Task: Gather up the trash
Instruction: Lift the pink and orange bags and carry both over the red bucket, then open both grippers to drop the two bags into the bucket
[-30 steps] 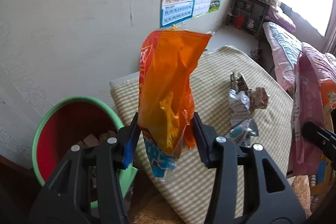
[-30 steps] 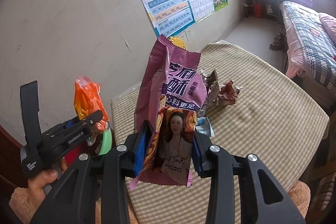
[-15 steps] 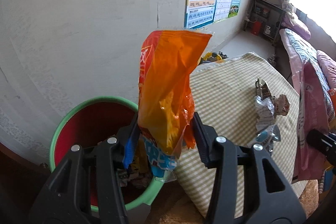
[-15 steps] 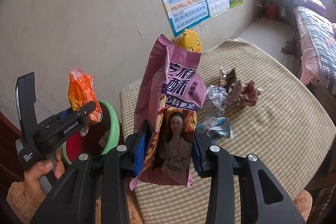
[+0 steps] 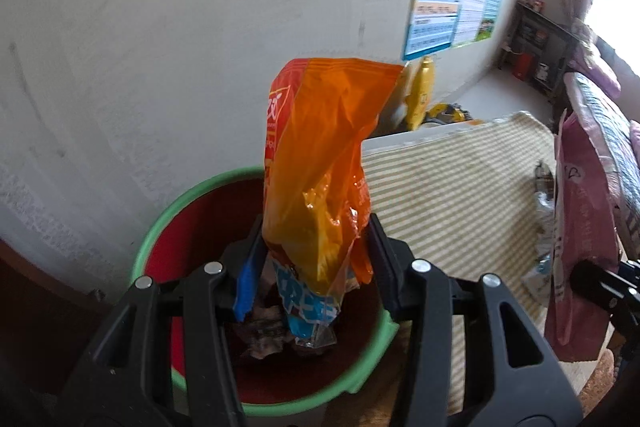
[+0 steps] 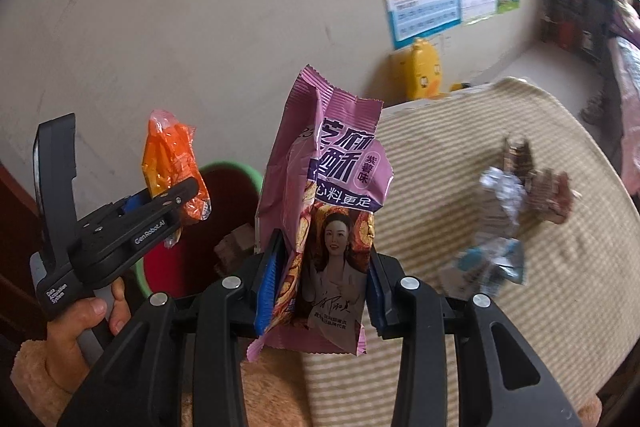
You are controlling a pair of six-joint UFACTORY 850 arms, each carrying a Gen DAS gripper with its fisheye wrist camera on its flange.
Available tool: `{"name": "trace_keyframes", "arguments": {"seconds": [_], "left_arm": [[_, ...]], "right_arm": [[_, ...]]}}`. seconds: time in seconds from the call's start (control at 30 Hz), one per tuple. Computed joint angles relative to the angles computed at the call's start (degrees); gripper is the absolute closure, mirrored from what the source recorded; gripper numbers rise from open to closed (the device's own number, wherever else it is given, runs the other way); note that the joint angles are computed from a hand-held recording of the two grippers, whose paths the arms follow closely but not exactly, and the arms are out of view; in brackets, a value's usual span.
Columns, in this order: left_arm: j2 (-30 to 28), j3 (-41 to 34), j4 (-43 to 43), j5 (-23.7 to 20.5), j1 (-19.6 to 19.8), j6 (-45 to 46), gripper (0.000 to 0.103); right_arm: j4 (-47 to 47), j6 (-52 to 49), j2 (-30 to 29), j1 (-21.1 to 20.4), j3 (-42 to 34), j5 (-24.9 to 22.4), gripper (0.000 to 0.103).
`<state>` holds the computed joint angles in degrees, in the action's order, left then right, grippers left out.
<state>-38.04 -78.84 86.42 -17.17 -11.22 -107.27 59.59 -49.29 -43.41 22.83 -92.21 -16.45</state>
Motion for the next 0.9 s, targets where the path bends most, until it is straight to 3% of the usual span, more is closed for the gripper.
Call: {"name": "trace_keyframes", "arguments": {"seconds": [0.47,0.63,0.9], "left_arm": [[0.9,4.3,-6.2,-1.1,3.9,2.9,0.056],[0.7,4.7,-8.1,-0.4,4.7,4.3,0.056],[0.6,4.8,-9.8,-0.7,5.5,5.1,0.054]], "right_arm": [[-11.0,8.4,-9.3,4.0,-15.5,-8.1,0.067],[-11.0,9.2,-13.0,4.8,-21.0,-12.1,0.065],[-9.7,7.6,-15.6,5.3,-24.9,-13.5,0.061]]}}
